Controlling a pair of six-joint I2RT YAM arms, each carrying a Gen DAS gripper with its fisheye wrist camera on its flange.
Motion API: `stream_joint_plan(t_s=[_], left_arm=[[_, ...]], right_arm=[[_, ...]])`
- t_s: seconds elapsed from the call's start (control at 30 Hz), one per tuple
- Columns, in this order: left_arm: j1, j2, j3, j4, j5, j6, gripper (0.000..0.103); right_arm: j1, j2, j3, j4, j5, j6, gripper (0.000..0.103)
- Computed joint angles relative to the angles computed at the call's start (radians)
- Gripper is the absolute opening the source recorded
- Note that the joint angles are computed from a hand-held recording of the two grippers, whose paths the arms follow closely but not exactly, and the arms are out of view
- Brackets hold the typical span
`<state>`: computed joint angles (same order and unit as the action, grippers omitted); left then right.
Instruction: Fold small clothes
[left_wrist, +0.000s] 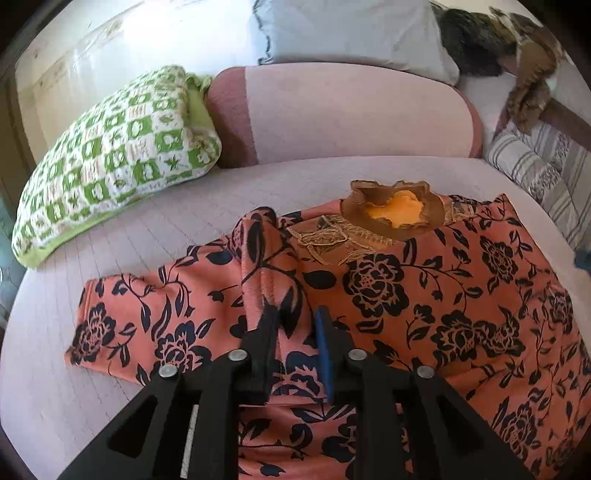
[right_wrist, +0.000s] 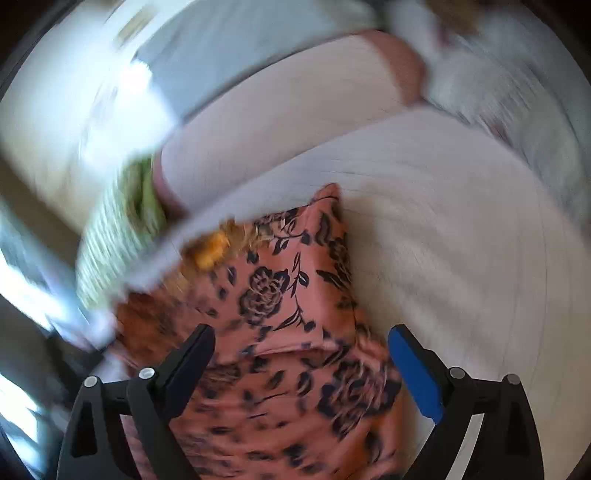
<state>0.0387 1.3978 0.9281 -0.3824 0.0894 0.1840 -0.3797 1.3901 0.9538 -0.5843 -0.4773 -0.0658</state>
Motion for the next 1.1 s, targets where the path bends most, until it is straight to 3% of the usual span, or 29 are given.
stream_joint_plan(t_s=[0.1,0.17,0.27,0.33,0.4,0.5,0.53,0.6,0.63,0.67,0.73,0.83,0.97,1.1], left_arm=[[-0.009,0.059,0.017,-0.011,-0.031,0.003,0.031],[-0.005,0.066,0.012,-0.015,-0.033,0.009,0.031],[0.016,-0.003,-0.026,-0.004,0.004,0.023,0.031],[0.025,-0.045,-0.046,0.013,0.013,0.024,0.032],[0.051,-0.066,-0.056,0.016,0.034,0.002,0.032],[0.127,-0.078,-0.051,-0.013,0.088,-0.022,0.032],[0.172,-0.085,-0.051,-0.024,0.114,-0.024,0.032],[0.266,-0.094,-0.047,-0.047,0.16,-0.027,0.034],[0.328,-0.089,-0.041,-0.056,0.188,-0.023,0.039],[0.39,-0.074,-0.032,-0.057,0.213,-0.022,0.042],[0.483,-0.018,-0.007,-0.052,0.244,-0.036,0.047],[0.614,0.123,0.082,-0.074,0.333,-0.133,0.047],[0.689,0.355,0.256,-0.136,0.449,-0.275,0.049],[0.66,0.406,0.307,-0.087,0.406,-0.378,0.049]], right_arm=[[0.086,0.091,-0.016,0.05,0.16,-0.105,0.096],[0.063,0.227,0.013,0.077,0.243,-0.082,0.095],[-0.096,0.249,0.048,0.038,0.033,0.055,0.096],[-0.132,0.219,0.076,0.0,-0.069,0.058,0.096],[-0.113,0.183,0.107,0.017,-0.091,0.078,0.096],[-0.094,0.389,0.308,-0.176,-0.392,-0.007,0.096],[-0.081,0.438,0.338,-0.206,-0.41,-0.045,0.096],[-0.058,0.504,0.323,-0.094,-0.146,0.028,0.093],[-0.093,0.531,0.307,-0.043,-0.185,0.111,0.093],[-0.143,0.508,0.264,0.021,-0.276,0.178,0.094],[-0.126,0.366,0.191,0.05,-0.19,0.158,0.098],[-0.094,0.243,0.148,-0.044,-0.187,0.052,0.098],[-0.032,0.113,0.049,-0.083,-0.154,0.014,0.098],[0.004,0.038,-0.047,-0.073,-0.122,0.009,0.098]])
